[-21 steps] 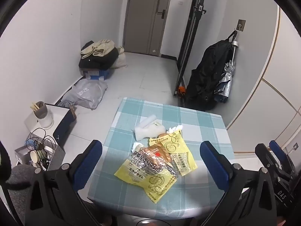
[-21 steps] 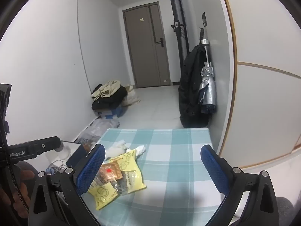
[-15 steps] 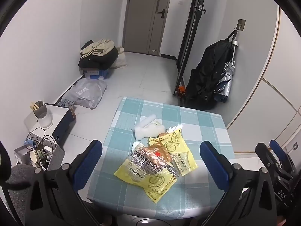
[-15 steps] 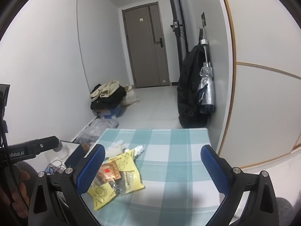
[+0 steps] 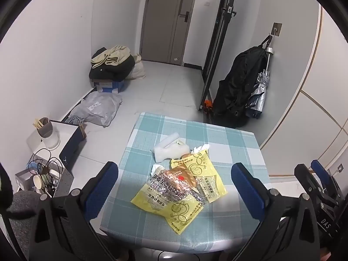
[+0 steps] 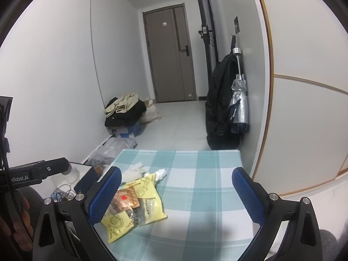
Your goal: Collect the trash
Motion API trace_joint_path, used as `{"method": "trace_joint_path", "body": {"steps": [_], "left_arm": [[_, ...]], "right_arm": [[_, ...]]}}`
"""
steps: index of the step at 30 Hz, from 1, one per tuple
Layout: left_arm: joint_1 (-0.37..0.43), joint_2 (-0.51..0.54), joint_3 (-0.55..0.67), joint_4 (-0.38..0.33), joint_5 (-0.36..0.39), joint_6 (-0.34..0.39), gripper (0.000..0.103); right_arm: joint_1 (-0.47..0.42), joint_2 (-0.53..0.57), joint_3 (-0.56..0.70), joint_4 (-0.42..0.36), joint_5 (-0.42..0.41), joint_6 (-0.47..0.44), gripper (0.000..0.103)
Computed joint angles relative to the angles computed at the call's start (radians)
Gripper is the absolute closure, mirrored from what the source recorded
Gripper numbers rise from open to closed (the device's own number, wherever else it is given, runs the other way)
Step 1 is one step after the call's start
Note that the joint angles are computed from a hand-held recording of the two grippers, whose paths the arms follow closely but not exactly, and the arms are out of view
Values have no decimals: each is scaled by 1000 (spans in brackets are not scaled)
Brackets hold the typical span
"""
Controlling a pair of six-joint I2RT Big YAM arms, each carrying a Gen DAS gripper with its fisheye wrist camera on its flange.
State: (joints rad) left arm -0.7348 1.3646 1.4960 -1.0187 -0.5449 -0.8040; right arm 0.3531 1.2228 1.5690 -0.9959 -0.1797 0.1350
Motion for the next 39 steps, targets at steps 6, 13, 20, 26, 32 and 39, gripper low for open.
{"method": "trace_joint_path", "body": {"steps": [6, 13, 20, 26, 32, 39], "left_arm": [[2, -4, -3, 2, 9, 1, 1], [1, -8, -5, 1, 7, 4, 1], [-1, -8, -4, -1, 7, 6, 1], [-6, -1, 3, -5, 0, 3, 1], [-8, -2, 1, -1, 10, 10, 1], [-8, -1, 4, 3, 23, 21, 1]], "right_arm": [[-3, 3, 4, 0, -8, -5, 1], [-9, -1, 4, 3, -11, -2, 1], [-18, 4, 11, -10, -22, -12, 1], [-17, 0, 11, -12, -12, -11, 1], [-18, 2, 17, -22, -16, -12, 1], [-23, 1, 16, -19, -19, -12, 1]]}}
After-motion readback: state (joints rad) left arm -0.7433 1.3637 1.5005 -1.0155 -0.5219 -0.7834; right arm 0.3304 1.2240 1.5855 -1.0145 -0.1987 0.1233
